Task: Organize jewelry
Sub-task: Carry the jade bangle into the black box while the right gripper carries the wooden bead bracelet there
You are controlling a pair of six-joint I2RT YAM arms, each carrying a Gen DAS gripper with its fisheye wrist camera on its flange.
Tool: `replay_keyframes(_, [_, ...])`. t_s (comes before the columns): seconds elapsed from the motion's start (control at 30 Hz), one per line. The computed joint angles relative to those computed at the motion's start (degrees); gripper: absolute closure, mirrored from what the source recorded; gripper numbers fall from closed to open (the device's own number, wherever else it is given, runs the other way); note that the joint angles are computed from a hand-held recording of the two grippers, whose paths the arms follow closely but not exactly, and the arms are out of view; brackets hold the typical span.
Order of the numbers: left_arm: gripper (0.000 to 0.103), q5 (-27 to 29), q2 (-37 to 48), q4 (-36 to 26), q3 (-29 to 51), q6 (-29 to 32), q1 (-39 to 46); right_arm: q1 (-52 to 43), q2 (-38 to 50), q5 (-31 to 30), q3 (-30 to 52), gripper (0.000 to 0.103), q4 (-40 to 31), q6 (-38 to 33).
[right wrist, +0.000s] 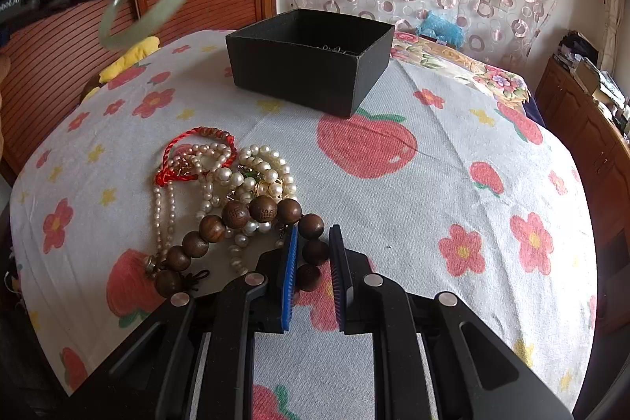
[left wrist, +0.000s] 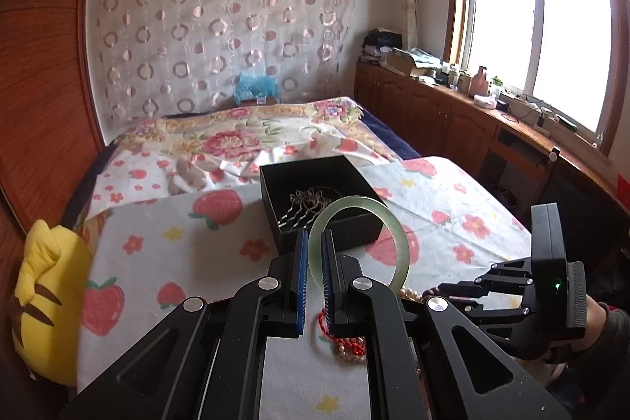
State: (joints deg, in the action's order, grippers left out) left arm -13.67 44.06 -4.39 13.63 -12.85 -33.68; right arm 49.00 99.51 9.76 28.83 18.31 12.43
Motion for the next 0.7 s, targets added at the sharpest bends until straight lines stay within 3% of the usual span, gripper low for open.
replay_keyframes(0.3, [0.097,1.81,1.77,2.34,-1.44,0.64,2.75,0.56,-3.45,1.25,-1.88,0.088,0.95,-0.42])
replay_keyframes(0.7, [0.097,3.32,4.88,5.71,-1.04,2.07,5.55,1.37,-15.79,3.98,1.83,0.088,-7.23,-5.09])
